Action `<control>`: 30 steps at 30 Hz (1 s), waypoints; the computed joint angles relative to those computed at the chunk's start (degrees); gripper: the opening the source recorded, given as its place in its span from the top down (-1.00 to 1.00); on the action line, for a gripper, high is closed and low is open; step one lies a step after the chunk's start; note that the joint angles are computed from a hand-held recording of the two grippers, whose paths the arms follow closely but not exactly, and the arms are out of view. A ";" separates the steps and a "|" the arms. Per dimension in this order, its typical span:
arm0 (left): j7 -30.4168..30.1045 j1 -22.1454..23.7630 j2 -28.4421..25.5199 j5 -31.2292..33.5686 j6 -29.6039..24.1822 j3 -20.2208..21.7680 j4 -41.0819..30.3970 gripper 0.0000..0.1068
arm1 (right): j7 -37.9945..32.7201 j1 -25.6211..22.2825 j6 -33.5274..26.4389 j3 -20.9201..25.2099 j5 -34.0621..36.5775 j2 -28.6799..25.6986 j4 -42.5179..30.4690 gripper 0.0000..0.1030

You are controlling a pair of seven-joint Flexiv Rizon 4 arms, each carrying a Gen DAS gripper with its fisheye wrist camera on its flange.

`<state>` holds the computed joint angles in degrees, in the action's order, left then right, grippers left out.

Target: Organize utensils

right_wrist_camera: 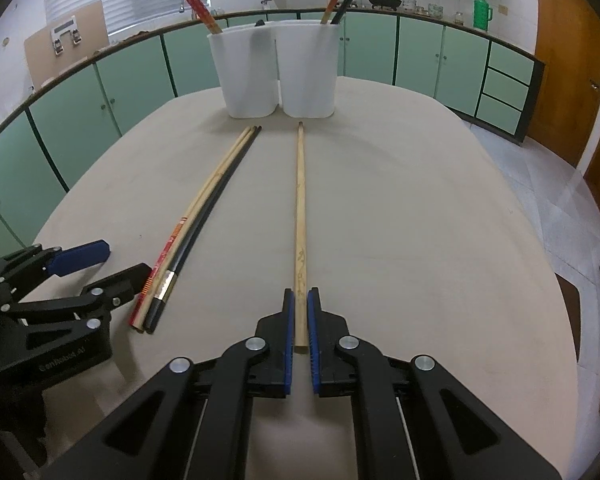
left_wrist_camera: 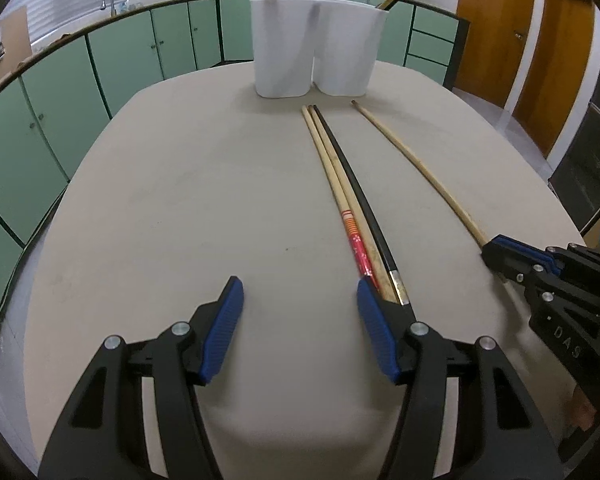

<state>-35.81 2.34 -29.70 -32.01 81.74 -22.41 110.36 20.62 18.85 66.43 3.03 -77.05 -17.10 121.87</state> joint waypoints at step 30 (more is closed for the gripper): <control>1.79 2.66 -0.24 -2.98 -1.23 -3.14 -0.04 0.90 | 0.84 -0.34 0.83 -0.01 -1.24 0.22 0.36 0.87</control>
<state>-34.02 5.00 -29.94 -34.99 80.50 -25.55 110.33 21.46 18.50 67.26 3.01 -78.29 -16.88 122.22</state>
